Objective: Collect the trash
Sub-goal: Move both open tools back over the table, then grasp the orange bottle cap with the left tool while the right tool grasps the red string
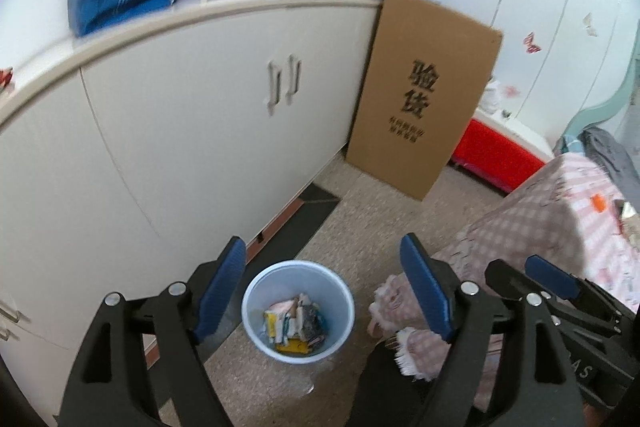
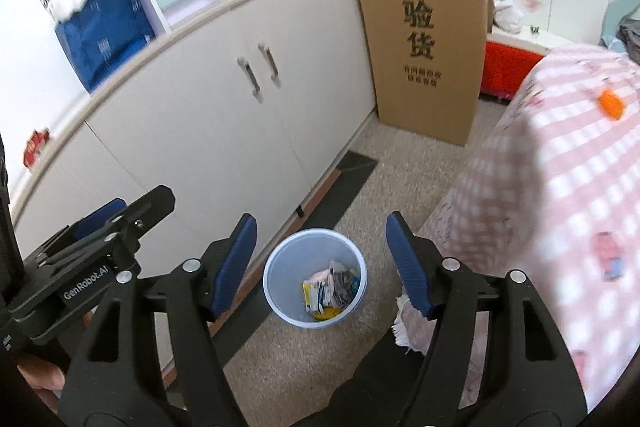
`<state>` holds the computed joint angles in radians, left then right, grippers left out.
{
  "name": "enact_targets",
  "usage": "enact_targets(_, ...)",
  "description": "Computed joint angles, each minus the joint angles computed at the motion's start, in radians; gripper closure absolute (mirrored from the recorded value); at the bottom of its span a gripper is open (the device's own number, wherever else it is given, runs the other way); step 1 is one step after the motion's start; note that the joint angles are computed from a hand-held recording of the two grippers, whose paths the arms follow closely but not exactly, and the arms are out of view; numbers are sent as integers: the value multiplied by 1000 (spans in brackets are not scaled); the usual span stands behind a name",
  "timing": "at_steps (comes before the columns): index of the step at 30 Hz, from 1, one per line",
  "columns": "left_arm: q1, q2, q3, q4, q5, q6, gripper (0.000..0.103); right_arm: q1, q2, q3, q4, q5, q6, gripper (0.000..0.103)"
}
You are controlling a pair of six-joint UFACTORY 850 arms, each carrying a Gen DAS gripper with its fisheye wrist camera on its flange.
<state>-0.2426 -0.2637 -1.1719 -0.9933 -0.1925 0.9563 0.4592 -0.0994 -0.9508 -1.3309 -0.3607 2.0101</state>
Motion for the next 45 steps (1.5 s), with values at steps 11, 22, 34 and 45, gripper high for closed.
enact_targets(11, -135, 110, 27, -165, 11, 169, 23, -19, 274, 146, 29, -153, -37, 36)
enact_targets(22, -348, 5, -111, 255, -83, -90, 23, -258, 534, 336, 303, -153, -344, 36)
enact_targets(34, -472, -179, -301, 578, -101, -284, 33, -547, 491, 365, 714, -1, -868, 45)
enact_targets(45, -495, -318, -485, 691, -210, -345, 42, -585, 363, 276, 578, -20, -840, 59)
